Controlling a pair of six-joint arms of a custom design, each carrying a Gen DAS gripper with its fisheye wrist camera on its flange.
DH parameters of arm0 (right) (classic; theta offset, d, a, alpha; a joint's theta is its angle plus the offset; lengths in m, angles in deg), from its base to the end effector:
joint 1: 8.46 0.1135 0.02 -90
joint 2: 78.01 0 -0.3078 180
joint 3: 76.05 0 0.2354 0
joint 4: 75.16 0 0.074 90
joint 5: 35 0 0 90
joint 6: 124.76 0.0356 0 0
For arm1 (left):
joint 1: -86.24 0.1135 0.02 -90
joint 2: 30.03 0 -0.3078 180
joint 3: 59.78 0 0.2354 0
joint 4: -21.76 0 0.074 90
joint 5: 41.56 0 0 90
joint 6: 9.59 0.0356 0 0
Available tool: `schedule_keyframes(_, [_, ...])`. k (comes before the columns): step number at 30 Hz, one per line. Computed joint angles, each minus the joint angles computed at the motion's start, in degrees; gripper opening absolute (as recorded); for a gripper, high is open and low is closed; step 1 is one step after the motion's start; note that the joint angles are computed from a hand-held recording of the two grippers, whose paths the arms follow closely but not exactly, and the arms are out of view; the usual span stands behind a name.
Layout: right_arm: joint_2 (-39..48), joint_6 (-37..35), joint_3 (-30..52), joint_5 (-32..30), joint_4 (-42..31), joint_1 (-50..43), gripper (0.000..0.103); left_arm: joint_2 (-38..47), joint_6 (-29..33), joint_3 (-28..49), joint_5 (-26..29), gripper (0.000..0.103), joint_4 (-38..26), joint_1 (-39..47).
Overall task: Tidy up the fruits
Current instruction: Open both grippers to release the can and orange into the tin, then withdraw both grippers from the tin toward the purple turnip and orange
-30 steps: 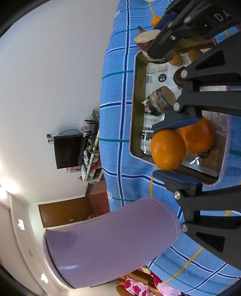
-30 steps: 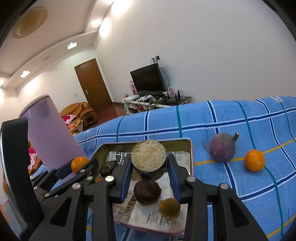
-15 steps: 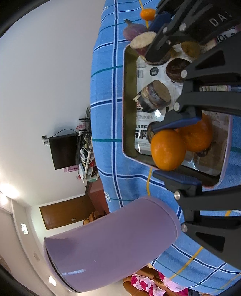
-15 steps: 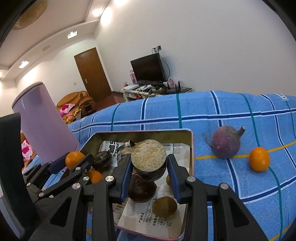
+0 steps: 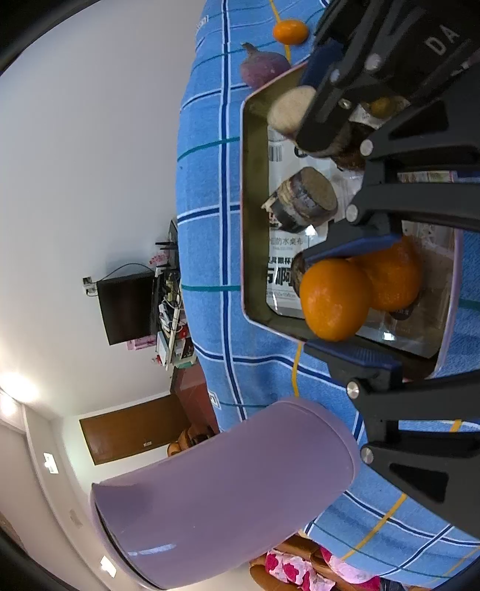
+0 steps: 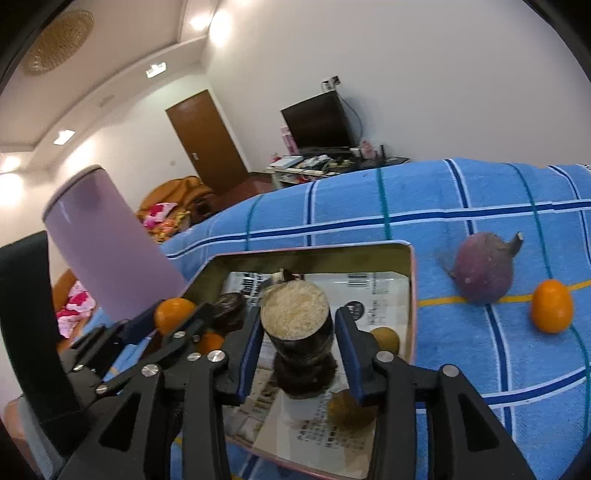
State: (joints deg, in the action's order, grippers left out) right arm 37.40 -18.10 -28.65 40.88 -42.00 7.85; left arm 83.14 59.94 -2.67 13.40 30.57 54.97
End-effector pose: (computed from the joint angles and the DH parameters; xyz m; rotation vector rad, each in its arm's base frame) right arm 0.3136 0.1008 0.1112 -0.1365 2.2159 0.5914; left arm 0.3034 -0.1603 0.1254 -0.0639 2.2265 0.2504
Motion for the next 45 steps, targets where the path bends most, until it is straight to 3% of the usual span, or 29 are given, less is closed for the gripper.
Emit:
schedule_keyframes(7, [-2.1, 3.2, -6.1, -0.2, 10.9, -1.3, 0.046, -0.4, 0.3, -0.5, 0.3, 0.045, 0.7, -0.7])
schedule_keyframes(10, [-3.3, 5.0, -9.8, 3.7, 16.3, -2.2, 0.047, -1.0, 0.3, -1.3, 1.9, 0.045, 2.0, -0.8])
schedule_keyframes(14, [-3.5, 7.1, -13.7, 7.7, 22.9, -2.8, 0.057, -0.7, 0.8, -1.0, 2.0, 0.045, 1.9, -1.9])
schedule_keyframes(23, [-4.9, 4.8, -17.9, 14.2, 29.1, -0.3, 0.058, -0.6, 1.1, -0.9, 1.1, 0.048, 2.4, -3.4])
schedule_keyframes(24, [-4.9, 4.7, -18.6, 14.4, 30.4, -0.4, 0.058, -0.9, 1.6, -1.5, 1.4, 0.055, 3.7, -3.4])
schedule_keyframes(25, [-4.8, 4.7, -19.5, 14.6, 32.0, -0.5, 0.059, -1.2, 2.1, -2.2, 1.3, 0.069, 4.9, -3.7])
schedule_keyframes(28, [-4.3, 4.1, -21.3, 16.5, 35.8, -0.5, 0.072, -1.4, 3.8, -3.8, -3.0, 0.098, 9.1, -5.9])
schedule_keyframes(30, [-4.3, 3.8, -22.1, 17.6, 37.2, -0.5, 0.072, -1.4, 5.3, -4.6, -5.4, 0.102, 11.5, -7.3])
schedule_keyframes(45, [-4.3, 2.0, -24.8, 26.7, 40.4, -0.3, 0.078, -1.9, 4.7, -5.5, -4.4, 0.103, 13.3, -9.1])
